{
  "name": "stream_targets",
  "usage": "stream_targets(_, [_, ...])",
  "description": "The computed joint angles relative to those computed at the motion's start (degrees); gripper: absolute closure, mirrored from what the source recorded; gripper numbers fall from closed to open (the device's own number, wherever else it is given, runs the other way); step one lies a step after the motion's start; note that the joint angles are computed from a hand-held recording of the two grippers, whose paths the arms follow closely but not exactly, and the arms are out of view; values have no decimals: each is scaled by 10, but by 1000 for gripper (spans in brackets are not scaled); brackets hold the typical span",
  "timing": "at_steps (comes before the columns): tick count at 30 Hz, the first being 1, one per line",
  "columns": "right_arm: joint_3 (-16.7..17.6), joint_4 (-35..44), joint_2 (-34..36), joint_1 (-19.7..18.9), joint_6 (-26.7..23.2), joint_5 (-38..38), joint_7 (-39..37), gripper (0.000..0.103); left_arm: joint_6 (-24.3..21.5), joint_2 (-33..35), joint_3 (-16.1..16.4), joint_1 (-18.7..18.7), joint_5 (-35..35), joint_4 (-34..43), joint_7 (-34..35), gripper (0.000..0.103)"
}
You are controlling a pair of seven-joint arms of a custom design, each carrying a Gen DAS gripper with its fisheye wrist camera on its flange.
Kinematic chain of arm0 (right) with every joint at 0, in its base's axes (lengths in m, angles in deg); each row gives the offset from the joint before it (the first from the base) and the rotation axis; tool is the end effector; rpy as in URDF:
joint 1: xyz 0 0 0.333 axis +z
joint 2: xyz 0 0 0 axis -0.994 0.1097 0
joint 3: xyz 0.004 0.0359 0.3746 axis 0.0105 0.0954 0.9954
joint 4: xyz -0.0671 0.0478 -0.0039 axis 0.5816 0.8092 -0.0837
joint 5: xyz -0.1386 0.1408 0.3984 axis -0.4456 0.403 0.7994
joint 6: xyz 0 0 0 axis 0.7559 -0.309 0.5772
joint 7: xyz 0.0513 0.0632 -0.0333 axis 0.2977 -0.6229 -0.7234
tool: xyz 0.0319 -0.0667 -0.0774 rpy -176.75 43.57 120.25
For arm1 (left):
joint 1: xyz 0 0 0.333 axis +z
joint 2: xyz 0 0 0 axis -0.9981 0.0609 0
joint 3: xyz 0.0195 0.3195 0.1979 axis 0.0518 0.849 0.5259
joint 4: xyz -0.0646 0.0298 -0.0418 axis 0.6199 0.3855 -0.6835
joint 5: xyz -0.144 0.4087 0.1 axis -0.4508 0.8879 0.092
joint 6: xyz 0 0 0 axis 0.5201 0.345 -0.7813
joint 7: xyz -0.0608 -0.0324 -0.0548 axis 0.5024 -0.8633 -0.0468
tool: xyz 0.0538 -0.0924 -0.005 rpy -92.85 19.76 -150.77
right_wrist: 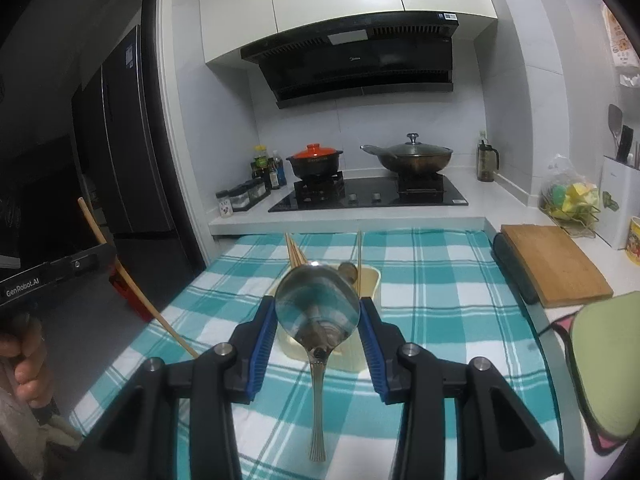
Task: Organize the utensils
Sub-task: 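Lift and carry the chopstick in the left tool while the right tool carries the spoon to the caddy, then open the left tool over the caddy while the right tool drops the spoon inside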
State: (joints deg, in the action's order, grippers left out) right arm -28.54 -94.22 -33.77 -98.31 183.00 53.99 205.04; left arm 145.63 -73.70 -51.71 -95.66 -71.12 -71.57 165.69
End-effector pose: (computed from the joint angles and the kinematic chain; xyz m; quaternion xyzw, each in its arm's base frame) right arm 0.4505 0.2426 0.6906 -0.5471 0.6258 -0.3552 0.4275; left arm 0.5561 -0.0673 0.7508 -0.4150 0.7082 -0.5498 0.1549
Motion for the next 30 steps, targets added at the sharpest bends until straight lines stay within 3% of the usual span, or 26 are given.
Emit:
stream_targets(7, [49, 133, 91, -92, 4, -112, 45, 61, 52, 104, -42, 9, 26, 127, -25, 98])
stream_targets(12, [88, 214, 180, -132, -5, -237, 109, 61, 57, 187, -87, 30, 114, 196, -99, 98])
stream_targets(16, [77, 245, 248, -103, -30, -246, 88, 61, 38, 232, -114, 44, 184, 221, -156, 98])
stream_targets(22, [52, 277, 338, -49, -86, -106, -70, 61, 8, 294, -142, 56, 284, 254, -239, 98])
stream_targets(27, [37, 309, 395, -23, -120, -31, -136, 61, -9, 327, -160, 66, 340, 278, -278, 96])
stream_targets(29, [27, 319, 409, -12, -123, -9, -148, 58, -8, 328, -164, 71, 353, 280, -292, 78])
stream_targets(30, [17, 324, 412, -4, -125, -12, -143, 56, 2, 321, -166, 76, 351, 274, -295, 59])
